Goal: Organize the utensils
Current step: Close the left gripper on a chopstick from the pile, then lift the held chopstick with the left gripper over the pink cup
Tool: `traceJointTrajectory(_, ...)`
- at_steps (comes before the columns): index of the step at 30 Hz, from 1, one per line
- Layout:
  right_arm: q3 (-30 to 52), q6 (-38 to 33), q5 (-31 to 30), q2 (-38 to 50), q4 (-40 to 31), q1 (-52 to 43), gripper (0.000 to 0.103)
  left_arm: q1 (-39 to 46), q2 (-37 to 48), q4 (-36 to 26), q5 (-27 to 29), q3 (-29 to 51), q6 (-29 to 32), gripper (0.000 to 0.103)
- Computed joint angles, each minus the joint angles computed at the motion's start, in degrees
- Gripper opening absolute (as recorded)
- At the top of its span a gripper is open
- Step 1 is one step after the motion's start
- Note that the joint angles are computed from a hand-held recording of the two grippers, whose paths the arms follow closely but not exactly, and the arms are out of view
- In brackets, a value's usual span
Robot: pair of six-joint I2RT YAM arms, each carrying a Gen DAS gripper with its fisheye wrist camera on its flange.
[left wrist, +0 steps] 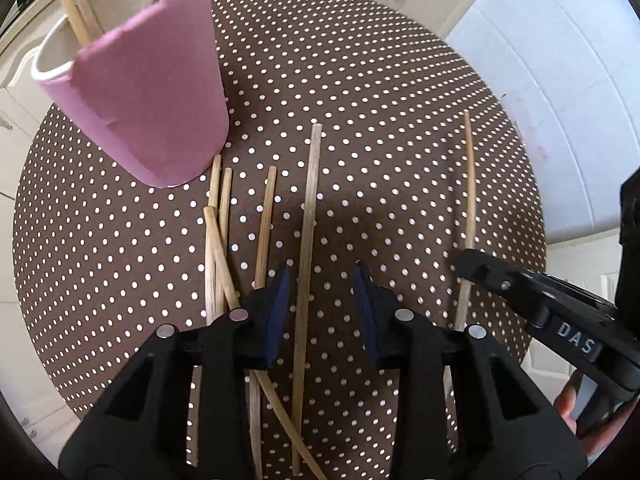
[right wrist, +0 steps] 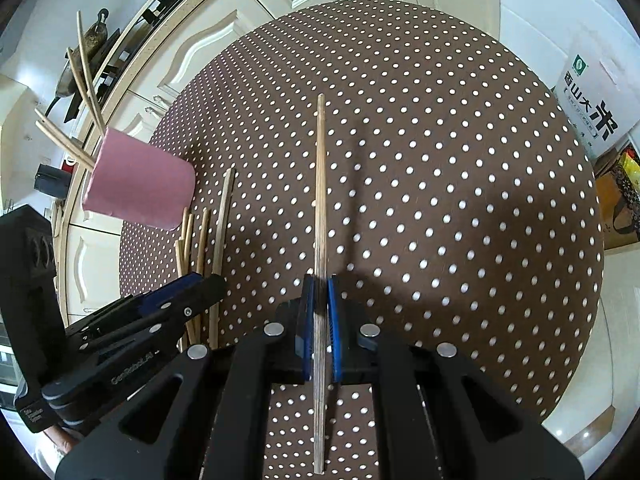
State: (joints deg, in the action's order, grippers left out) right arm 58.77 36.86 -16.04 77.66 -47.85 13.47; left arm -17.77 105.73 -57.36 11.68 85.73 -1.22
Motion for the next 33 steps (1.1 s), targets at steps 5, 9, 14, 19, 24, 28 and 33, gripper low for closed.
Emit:
traceJointTrajectory(5,0.8,-0.8,-1.1,1.6,0.0,-0.2,0.006,-2.5,8.9,-0.9,-2.0,8.7,-5.1,0.024)
traceJointTrajectory(9,5.4,0.0,-1.1,6.7,0.8,0.8,0.006,-2.6,13.0,-1.4,-4.3,13.3,-4.7,0.018)
traceJointTrajectory(14,7.0,-0.5,-1.6,8.1,1.7,0.6,0.006,-3.3,17.0,-3.2,-5.6,18.9,-6.7,0.007)
traceJointTrajectory(19,10.1,0.0,-1.1,9.9,2.1,1.6,0.006,-2.5,13.6,-3.1,-5.0,16.2,-4.9,0.006)
traceJointTrajectory(24,12.3,0.4,0.5,9.5,2.0,3.0,0.006,-3.0,9.7,-3.7,-5.3,15.4,-5.1,0.006)
traceJointTrajectory(28,15.0,0.3,2.0,9.5,1.7,3.7,0.006,-2.5,6.1,-3.4,-4.9,14.2,-5.2,0.006)
traceJointTrajectory(33,18.1,-0.1,3.5,9.1,1.1,4.9,0.006,-2.2,-0.2,-2.7,-4.6,11.9,-5.9,0.006)
